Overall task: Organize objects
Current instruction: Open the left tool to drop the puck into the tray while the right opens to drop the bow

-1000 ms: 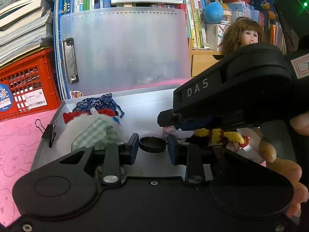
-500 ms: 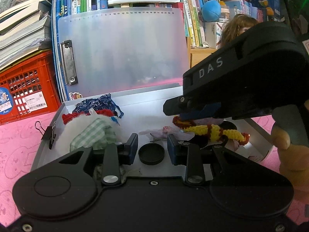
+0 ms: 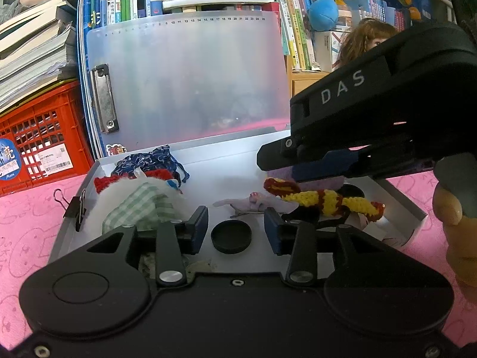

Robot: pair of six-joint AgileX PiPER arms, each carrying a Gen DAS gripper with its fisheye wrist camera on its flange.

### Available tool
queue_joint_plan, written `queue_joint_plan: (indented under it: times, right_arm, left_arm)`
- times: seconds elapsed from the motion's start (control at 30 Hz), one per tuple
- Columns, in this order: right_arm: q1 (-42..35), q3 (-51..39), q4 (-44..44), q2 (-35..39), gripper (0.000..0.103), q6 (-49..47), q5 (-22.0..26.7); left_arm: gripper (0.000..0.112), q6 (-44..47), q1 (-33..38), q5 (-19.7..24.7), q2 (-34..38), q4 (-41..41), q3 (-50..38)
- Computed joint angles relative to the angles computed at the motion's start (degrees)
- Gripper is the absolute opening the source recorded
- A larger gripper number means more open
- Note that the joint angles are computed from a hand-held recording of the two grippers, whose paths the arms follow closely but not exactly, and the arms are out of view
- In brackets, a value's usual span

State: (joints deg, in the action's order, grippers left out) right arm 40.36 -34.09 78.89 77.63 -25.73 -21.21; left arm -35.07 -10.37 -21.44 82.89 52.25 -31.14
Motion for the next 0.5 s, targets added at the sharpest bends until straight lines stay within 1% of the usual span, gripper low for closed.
queue_joint_plan:
  times: [0.07, 0.17, 0.27, 0.37, 0.5]
  right_arm:
    - [0.3, 0.3, 0.7, -0.5, 0.044, -0.7, -0.4]
    - [0.2, 0.6, 1.6, -1.0, 0.052, -1.8, -0.4]
    - [0.2, 1.0, 1.8, -1.5, 0.059, -2.0, -0.5]
    - [0.2, 1.2, 2.4, -2.0, 0.060, -2.8, -0.6]
    - [0.3, 1.3, 3.6, -2.4, 0.061, -4.2, -0.7]
  left_arm:
    - [0.043, 0.2, -0.2, 0.2, -0.2, -0.2, 0.1]
    - [0.048, -0.2, -0.3, 0.1, -0.4, 0.5, 0.2]
    - [0.053, -0.2, -0.6, 0.3, -0.7, 0.6, 0.4]
    - [0.056, 0.7, -1.1, 0.6, -0.9, -0.5, 0.6]
    - [0.062, -0.1, -1.2, 0.5, -1.3, 0.2, 0.9]
